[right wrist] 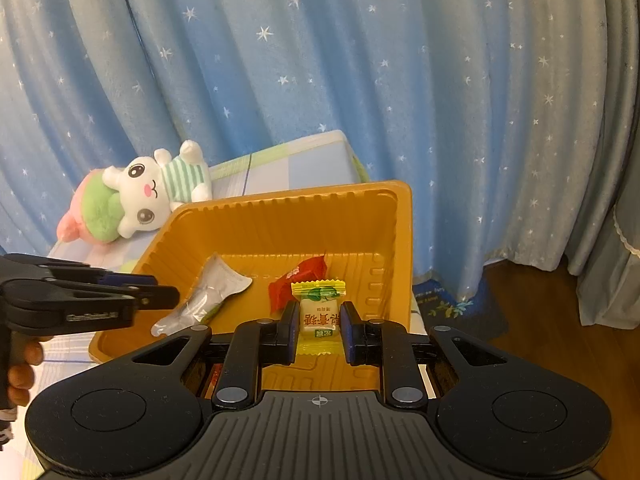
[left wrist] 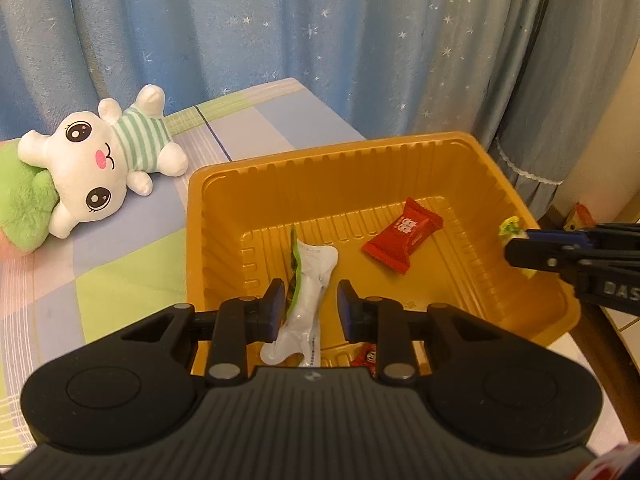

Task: Organize snacks
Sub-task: 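Carry the yellow candy and white-green wrapper over the orange tray, then open both tools to drop the candies into the tray, then withdraw both tools from the tray back over the snacks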

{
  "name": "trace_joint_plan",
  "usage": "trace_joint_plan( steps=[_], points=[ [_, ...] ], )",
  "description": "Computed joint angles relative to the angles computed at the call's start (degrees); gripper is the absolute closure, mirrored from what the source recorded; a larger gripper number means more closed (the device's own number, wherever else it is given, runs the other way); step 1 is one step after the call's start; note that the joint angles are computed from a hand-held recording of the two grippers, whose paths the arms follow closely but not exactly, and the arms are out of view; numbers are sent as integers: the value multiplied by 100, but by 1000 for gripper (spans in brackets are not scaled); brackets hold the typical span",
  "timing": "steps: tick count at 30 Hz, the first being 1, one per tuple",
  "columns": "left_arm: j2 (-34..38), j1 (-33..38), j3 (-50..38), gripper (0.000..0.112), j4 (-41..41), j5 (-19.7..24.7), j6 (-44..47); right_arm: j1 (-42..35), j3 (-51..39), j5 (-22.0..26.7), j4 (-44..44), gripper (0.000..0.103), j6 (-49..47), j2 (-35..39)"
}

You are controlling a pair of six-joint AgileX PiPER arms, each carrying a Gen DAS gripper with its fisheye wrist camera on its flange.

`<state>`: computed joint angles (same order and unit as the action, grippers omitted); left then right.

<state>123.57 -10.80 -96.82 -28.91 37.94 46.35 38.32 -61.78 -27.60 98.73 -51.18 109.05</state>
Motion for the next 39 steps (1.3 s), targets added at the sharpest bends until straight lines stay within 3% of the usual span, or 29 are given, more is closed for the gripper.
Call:
trace_joint_plan(
  steps=[6,15,17,19,21,27,33,39],
  points=[
    [-167,111,112,81,-210,114,59,-30,-79,34,-34,81,-27,33],
    [-570,266,556,70,-450,72,196,61,-2,-73,-809,80,841,-67],
    [-710,331,728,66,-573,78,285,106,56,-89,-700,73,797,-152],
    [-881,397,940,62,-703,84,381,221,167,-218,-742,49,958,-243],
    [-1053,485,1151,57,-873,119,516,409,317,-457,-857,42,1197,-349],
    [-1596,697,1807,48,-957,84,482,770,774,-480,-802,36,1612,-740],
    [-2208,1010,2529,41,-979,-6,653,1430,1066,-956,-410,28,1877,-989],
    [-2747,1540,3148,37,-1232,222,1193,2042,1151,-1235,64,27,1976,-1113]
  ],
)
